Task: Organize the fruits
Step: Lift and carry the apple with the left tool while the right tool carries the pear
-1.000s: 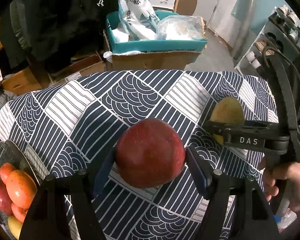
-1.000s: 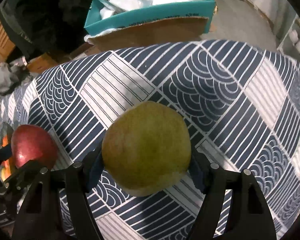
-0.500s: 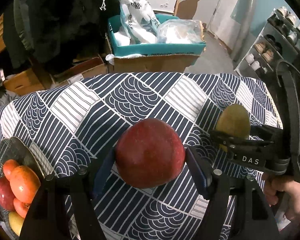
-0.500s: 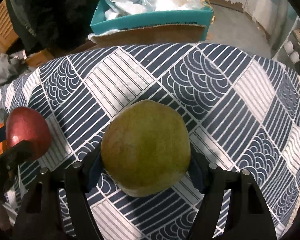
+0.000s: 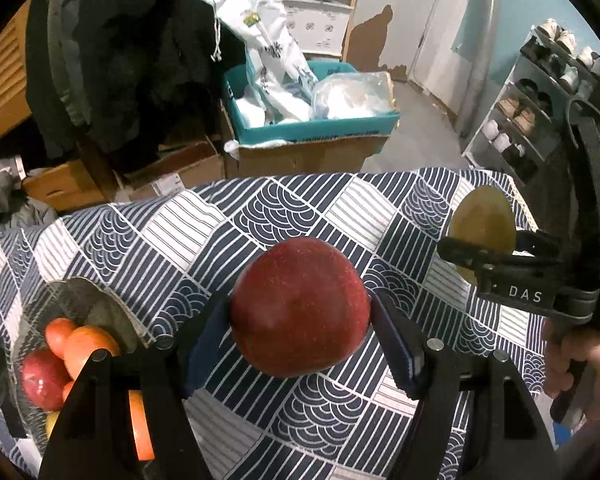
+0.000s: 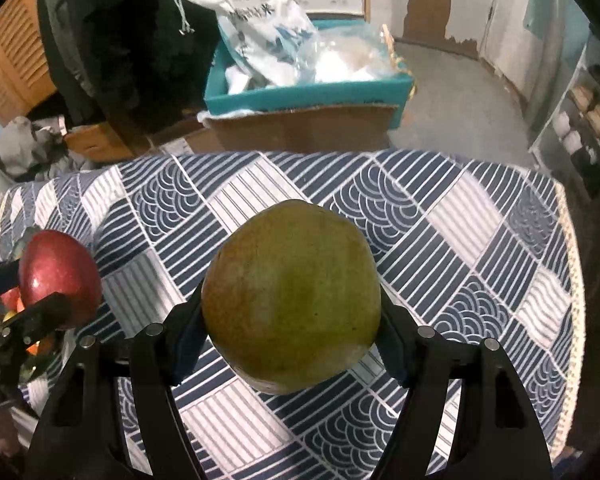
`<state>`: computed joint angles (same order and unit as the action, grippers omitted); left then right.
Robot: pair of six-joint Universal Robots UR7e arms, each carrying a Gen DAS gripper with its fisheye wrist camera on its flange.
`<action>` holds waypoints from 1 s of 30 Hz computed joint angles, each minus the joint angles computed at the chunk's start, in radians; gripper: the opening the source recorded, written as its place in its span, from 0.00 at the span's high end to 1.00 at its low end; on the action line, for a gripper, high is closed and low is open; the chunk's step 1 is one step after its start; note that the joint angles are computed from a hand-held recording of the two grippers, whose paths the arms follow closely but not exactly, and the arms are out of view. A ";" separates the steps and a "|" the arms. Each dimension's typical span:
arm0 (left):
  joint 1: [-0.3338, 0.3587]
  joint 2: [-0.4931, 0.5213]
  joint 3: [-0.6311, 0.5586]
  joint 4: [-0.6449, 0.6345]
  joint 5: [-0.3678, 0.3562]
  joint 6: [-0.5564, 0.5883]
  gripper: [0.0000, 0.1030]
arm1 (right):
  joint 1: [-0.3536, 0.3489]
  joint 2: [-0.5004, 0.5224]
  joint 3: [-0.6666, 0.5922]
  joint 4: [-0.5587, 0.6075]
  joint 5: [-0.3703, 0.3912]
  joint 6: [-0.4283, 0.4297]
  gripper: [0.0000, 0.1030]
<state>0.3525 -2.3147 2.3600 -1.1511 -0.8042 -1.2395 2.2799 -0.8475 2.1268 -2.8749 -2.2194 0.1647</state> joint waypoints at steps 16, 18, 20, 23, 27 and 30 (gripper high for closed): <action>-0.360 -0.027 -0.161 0.454 -0.088 -0.400 0.28 | 0.139 -0.087 -0.039 0.107 -0.030 0.025 0.29; -0.397 -0.026 -0.179 0.498 -0.105 -0.445 0.28 | 0.154 -0.096 -0.045 0.113 -0.022 0.022 0.29; -0.439 -0.025 -0.198 0.548 -0.127 -0.496 0.28 | 0.169 -0.101 -0.052 0.121 -0.019 0.023 0.29; -0.507 -0.033 -0.226 0.625 -0.163 -0.580 0.28 | 0.190 -0.105 -0.064 0.131 -0.011 0.023 0.29; -0.600 -0.038 -0.257 0.734 -0.222 -0.680 0.28 | 0.217 -0.107 -0.081 0.146 0.006 0.021 0.29; -0.655 -0.047 -0.275 0.791 -0.262 -0.736 0.28 | 0.231 -0.107 -0.087 0.146 0.021 0.017 0.29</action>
<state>-0.3023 -2.3615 2.0855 -0.3599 -1.0660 -1.9752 2.5106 -0.9541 2.0398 -2.7287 -2.1987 0.1815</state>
